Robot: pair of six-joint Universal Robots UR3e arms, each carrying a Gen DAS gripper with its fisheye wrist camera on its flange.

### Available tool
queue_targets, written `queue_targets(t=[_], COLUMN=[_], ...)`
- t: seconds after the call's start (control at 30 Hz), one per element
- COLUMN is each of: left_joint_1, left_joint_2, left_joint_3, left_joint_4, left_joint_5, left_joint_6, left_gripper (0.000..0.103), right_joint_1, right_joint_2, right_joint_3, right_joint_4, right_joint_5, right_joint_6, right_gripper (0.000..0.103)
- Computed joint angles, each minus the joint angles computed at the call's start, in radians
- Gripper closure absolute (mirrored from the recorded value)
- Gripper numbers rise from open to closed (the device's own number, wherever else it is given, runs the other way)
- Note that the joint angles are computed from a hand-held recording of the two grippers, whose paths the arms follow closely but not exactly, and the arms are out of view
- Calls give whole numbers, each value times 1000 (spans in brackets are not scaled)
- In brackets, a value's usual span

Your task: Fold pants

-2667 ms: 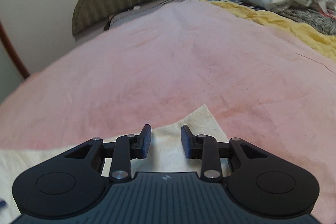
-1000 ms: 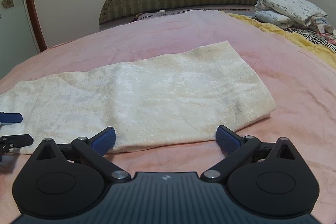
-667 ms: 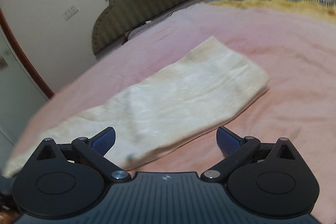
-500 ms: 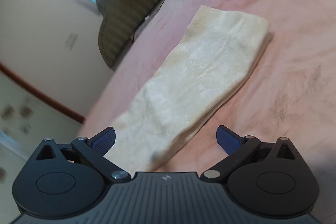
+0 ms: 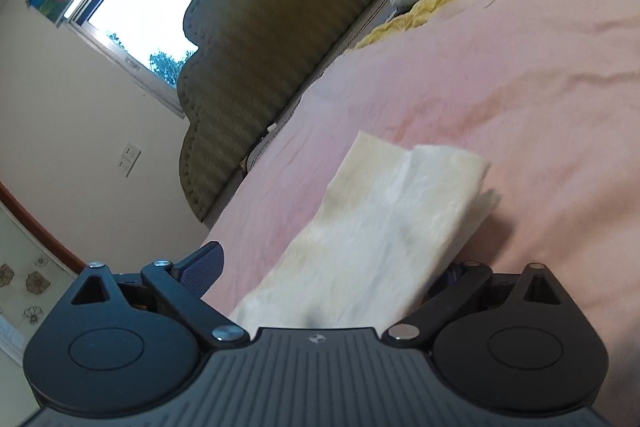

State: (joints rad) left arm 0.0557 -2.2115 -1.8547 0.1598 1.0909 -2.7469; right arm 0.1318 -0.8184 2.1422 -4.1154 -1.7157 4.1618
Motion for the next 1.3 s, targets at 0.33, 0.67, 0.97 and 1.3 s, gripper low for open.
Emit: queue_targets(t=[0.33,0.67,0.97,1.3], left_joint_1=[16,170,152,258], left_joint_2=[13,-165,-407,-95], left_joint_3=[-4,469,695,404], left_joint_4=[60,-595,-278,-624], left_joint_5=[-7,-709,-810,-580], left_joint_6=[-134,-547,-1103,-465], left_gripper=[13,2,1,97], right_joint_1=[-165,143,471,626], right_joint_2=[76,-153,34,271], right_joint_3=[14,-216,-702,-1132], right_joint_4=[-75,373,678,967], right_joint_5=[201,-104,-251,-372], right_joint_6=[9,-543,-963,-1185], right_gripper=[90,90,91,90])
